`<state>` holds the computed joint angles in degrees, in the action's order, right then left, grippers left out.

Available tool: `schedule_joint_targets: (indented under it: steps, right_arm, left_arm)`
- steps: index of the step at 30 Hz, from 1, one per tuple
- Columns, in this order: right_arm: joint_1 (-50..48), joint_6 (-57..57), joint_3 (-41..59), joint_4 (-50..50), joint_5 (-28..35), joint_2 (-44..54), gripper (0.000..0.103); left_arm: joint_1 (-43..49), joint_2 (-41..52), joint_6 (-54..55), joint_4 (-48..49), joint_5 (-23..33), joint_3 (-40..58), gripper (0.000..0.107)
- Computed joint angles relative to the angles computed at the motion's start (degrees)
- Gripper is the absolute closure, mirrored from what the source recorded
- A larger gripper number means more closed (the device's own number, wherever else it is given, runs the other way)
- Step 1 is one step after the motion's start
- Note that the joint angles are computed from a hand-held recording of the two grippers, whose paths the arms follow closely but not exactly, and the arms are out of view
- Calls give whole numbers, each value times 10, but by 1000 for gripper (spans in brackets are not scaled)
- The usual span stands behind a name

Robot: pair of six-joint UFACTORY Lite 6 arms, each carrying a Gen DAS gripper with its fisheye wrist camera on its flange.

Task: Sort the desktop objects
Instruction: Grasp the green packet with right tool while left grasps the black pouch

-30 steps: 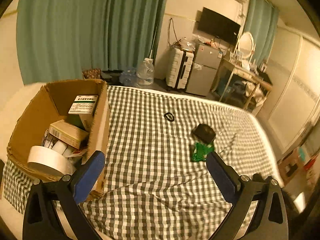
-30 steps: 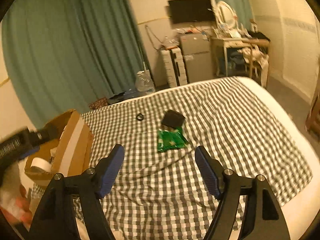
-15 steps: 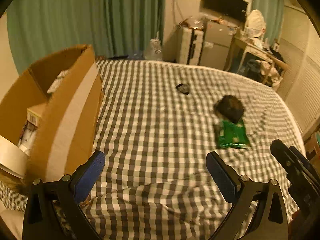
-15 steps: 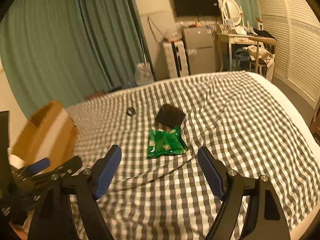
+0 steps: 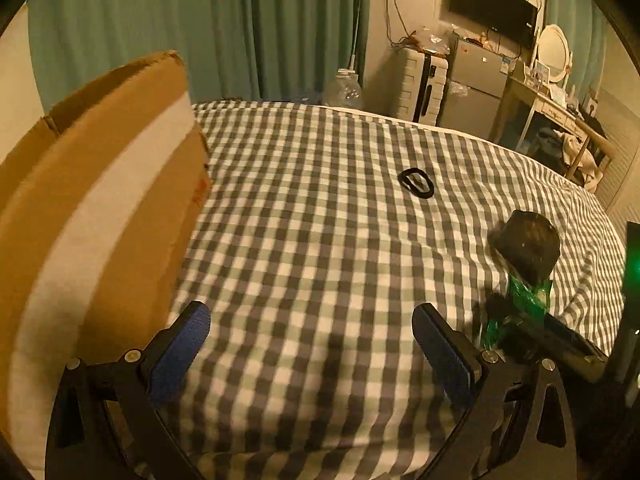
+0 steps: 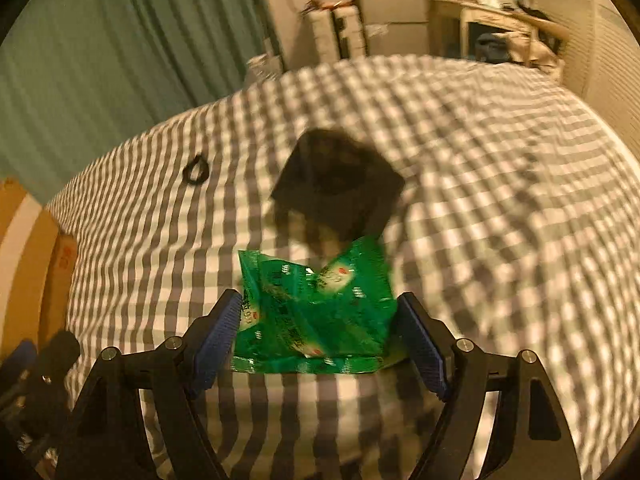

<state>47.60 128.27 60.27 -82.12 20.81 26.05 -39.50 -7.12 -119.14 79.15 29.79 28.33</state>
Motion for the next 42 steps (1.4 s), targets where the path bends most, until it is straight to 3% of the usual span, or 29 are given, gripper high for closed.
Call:
schedule_joint_targets:
  steps: [3,4,5,8,14,18,20,23,25,30,33,36,39,42]
  right_arm:
    - [-5,-162,16,103,4,2,36]
    - [-9,-181,5,115,11,-10,53]
    - [-21,-176,-20,108,-1,-35,58]
    - [-61,-59,-106,16,-13,-120,59]
    - [-143,-10,-230,-35,-6,-281,59]
    - [-204,57,-296,-90,-51,-339,58]
    - [-222,53,-314,-87,-68,-357,58]
    - [-245,88,-310,-130,-95,-350,58]
    - [-232,117,-282,-155,-89,-310,58]
    - [-212,112,-265,-146,-83,-278,58]
    - [-166,-15,-295,0,-58,-348,58]
    - [-84,-153,-302,156,28,-414,58]
    - [1,-154,-299,200,88,-440,58]
    - [112,-168,-278,275,173,-468,58]
  left_arm:
    - [-5,40,-43,35,2,24,4]
    - [-9,56,-59,46,0,35,4]
    - [-14,71,-75,56,-2,48,4]
    - [-31,113,-72,57,-14,96,4]
    - [-91,284,-1,39,-7,299,4]
    - [-108,386,45,33,-16,428,4]
    - [-108,452,110,2,-17,512,4]
    - [-96,554,290,-131,-1,644,6]
    - [-75,573,379,-204,-44,665,22]
    - [-63,481,336,-162,-84,554,25]
    - [-66,385,296,-134,-95,449,25]
    - [-78,274,284,-139,-83,352,25]
    - [-92,158,296,-174,-67,266,25]
    - [-120,35,333,-229,-6,198,25]
